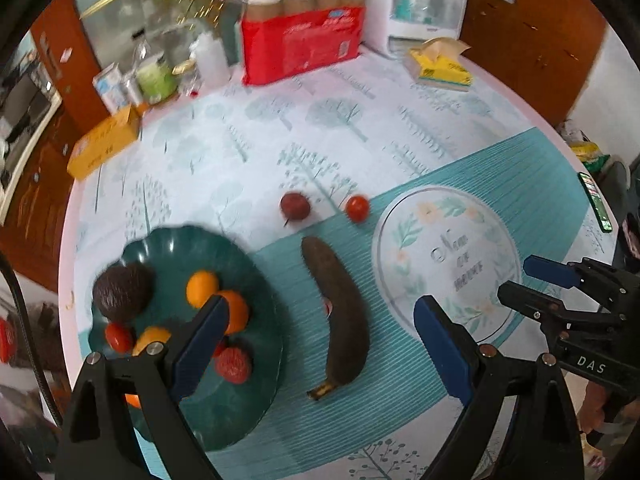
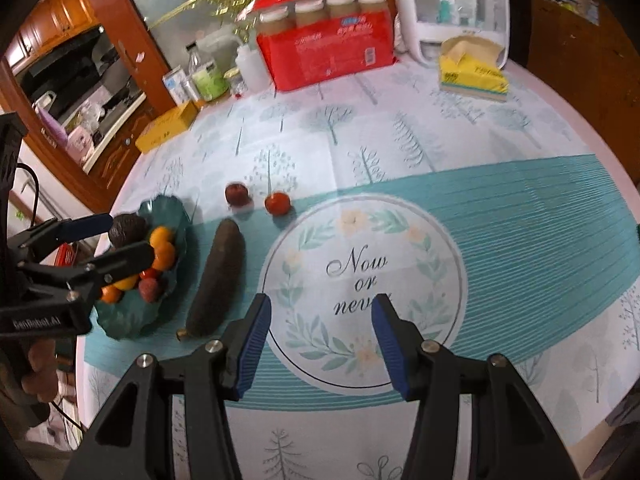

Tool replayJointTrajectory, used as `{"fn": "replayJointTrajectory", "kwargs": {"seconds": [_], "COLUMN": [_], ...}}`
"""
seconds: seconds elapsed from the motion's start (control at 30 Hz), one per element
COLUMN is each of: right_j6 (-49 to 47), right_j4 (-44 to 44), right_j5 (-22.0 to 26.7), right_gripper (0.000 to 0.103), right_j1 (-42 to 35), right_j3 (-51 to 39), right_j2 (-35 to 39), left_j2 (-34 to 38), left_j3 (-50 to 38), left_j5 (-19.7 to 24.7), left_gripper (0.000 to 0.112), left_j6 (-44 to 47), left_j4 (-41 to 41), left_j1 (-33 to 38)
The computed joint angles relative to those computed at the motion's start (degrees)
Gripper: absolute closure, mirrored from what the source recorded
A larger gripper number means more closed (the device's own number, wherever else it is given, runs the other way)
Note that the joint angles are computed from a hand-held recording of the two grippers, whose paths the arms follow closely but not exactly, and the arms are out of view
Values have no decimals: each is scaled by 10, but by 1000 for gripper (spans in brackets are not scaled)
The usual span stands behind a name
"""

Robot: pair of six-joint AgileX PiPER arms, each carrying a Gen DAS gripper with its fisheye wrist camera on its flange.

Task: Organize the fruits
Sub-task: 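Move both tools back toward the brown banana and last tomato, then grasp the brown banana with the left tool while the right tool grasps a cherry tomato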

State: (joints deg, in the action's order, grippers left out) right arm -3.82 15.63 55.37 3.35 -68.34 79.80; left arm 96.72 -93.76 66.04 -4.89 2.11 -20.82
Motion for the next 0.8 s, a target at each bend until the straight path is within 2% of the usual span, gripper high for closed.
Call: {"fn": "replayJointTrajectory", "kwargs": {"seconds": [0.13,0.23,0.3,0.47,0.6,0.8], "right_j6": [-29,-46,-61,-100,-127,-175], "right_j4": [13,14,19,27,32,85], "right_j5": [-6,-10,-8,8,15,45], "right_gripper": [50,50,50,50,50,51], "right_j1": [3,6,5,6,7,4], "right_j3": [-3,-19,-39,-127,-203,-292], "right_j2": [31,57,81,159,232,316], "left_j2": [-4,-4,-2,20,49,95], "left_j3": [29,40,45,40,30,18], "left_j5": [-6,-9,-12,-18,-29,-49], "left_gripper": [24,31,39,49,50,50], "left_j6": [-12,-21,-29,-47,-80,-137], "left_j4": [-13,-18,-19,-29,-27,-11], "left_j1": [12,10,3,-19,-36,-44]}}
